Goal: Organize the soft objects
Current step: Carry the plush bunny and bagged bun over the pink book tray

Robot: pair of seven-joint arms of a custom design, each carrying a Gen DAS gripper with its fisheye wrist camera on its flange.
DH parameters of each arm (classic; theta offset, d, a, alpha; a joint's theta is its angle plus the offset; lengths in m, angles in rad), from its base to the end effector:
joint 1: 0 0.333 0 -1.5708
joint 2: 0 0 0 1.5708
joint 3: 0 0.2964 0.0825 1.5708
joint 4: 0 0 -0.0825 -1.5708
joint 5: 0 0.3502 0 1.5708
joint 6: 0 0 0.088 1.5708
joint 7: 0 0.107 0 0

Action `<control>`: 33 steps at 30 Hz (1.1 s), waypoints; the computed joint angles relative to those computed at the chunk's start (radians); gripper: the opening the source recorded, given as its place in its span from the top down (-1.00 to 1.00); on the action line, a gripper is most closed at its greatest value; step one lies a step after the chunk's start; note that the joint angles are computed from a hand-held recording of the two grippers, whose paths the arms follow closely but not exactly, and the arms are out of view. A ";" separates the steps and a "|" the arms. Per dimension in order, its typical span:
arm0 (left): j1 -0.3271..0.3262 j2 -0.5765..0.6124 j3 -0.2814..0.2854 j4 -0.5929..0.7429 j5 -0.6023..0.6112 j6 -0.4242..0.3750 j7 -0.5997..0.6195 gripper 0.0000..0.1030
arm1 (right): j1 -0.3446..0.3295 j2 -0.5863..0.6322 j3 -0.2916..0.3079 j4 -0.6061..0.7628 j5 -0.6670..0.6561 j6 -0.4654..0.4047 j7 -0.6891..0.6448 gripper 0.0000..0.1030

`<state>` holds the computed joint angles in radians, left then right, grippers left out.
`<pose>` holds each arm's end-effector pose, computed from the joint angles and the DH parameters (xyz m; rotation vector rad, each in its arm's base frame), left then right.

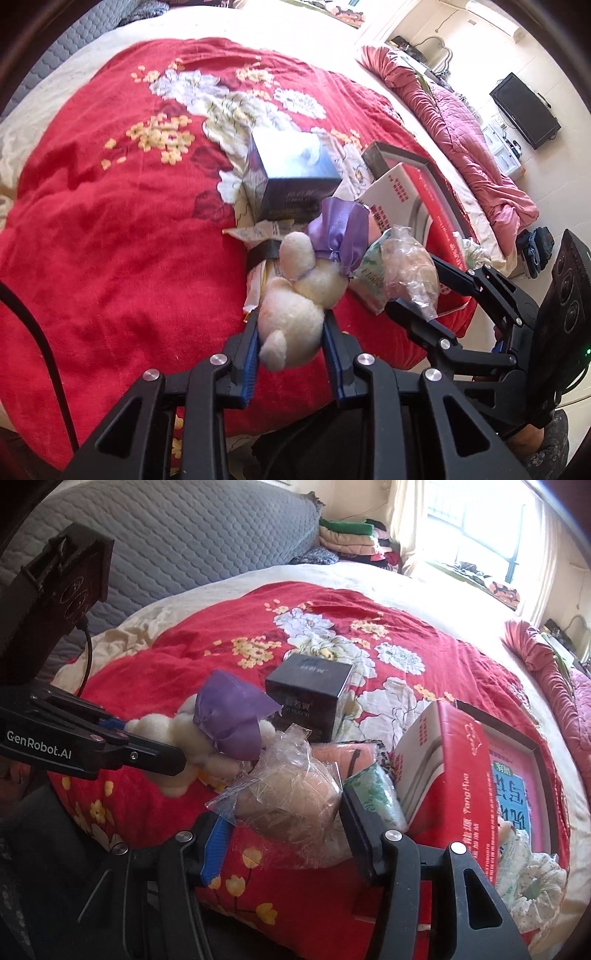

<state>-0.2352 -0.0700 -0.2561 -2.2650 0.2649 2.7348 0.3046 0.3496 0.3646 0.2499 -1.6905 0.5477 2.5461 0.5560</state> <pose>0.4564 -0.2576 0.4477 -2.5318 1.4081 -0.8130 0.5574 0.3485 0.4417 -2.4209 0.4626 -0.1645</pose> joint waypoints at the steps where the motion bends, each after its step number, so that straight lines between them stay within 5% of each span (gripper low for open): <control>1: 0.001 -0.003 -0.003 0.009 0.018 -0.007 -0.013 0.40 | -0.006 -0.006 0.001 0.002 0.012 0.001 0.003 -0.11; 15: -0.030 0.084 -0.004 0.240 0.144 -0.143 -0.025 0.40 | -0.066 -0.064 -0.021 0.021 0.171 0.028 0.015 -0.11; 33: -0.172 0.457 0.064 0.787 0.130 -0.273 0.179 0.40 | -0.155 -0.050 -0.089 0.062 0.166 0.168 0.161 -0.11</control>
